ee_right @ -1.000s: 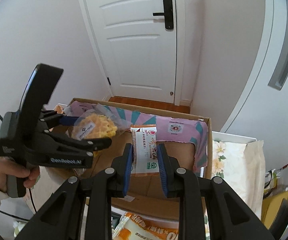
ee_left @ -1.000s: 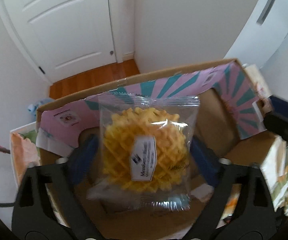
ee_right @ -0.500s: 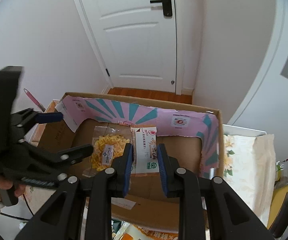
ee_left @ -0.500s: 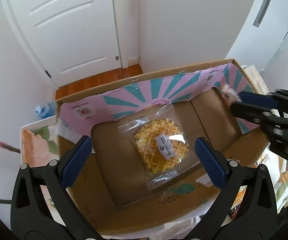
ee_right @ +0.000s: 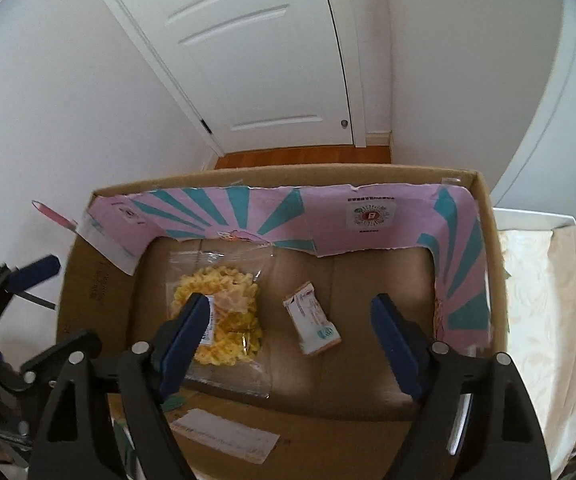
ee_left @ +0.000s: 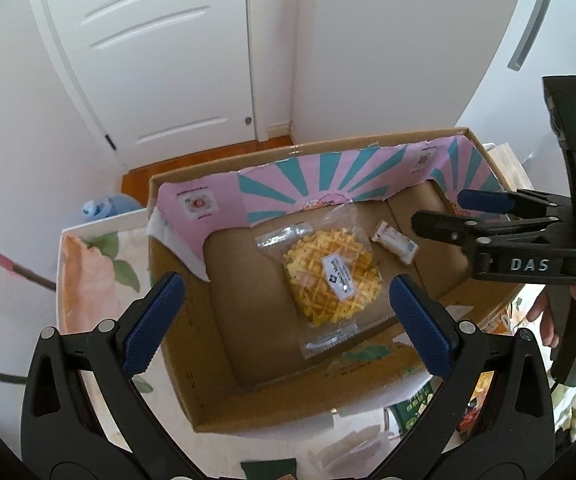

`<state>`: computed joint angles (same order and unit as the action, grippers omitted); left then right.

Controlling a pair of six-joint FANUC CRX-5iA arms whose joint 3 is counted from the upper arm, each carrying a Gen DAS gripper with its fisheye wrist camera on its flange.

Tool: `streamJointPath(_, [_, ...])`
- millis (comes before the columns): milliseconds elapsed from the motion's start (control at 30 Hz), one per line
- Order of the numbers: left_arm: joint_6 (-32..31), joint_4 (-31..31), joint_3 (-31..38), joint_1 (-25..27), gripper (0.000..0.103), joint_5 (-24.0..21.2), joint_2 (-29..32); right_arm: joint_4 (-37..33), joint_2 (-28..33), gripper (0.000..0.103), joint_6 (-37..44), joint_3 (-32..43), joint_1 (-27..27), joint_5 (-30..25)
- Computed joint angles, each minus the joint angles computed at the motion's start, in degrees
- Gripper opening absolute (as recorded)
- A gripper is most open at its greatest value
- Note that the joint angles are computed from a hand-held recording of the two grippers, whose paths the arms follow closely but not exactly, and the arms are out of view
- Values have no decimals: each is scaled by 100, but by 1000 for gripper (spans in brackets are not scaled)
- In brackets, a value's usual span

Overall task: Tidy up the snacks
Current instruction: 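Withdraw both open tools from the box toward the remaining snacks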

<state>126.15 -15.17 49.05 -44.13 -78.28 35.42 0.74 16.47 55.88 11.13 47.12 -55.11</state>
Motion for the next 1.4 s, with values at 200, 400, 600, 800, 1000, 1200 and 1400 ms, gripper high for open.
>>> streamJointPath(200, [234, -176, -80, -120, 102, 11, -147, 217, -300, 79, -114, -257, 134, 132])
streamJointPath(400, [506, -457, -62, -307, 102, -104, -323, 516, -703, 79, -221, -538, 317, 253])
streamJointPath(600, [862, -863, 47, -606, 102, -337, -499, 838, -1139, 79, -339, -846, 492, 321])
streamJointPath(800, [1363, -1292, 139, -972, 102, -573, -661, 1084, -1737, 79, -616, -1351, 653, 409])
streamJointPath(1000, [1921, -1788, 391, -1434, 102, -1019, -660, 1535, -2412, 79, -937, -2029, 928, 522])
streamJointPath(1200, [2547, -2086, 355, -1832, 102, -1356, -722, 2096, -3065, 79, -1395, -2720, 1199, 585])
streamJointPath(1400, [2906, -2070, 115, -2070, 102, -1511, -812, 2650, -3511, 79, -1442, -3255, 1596, 436])
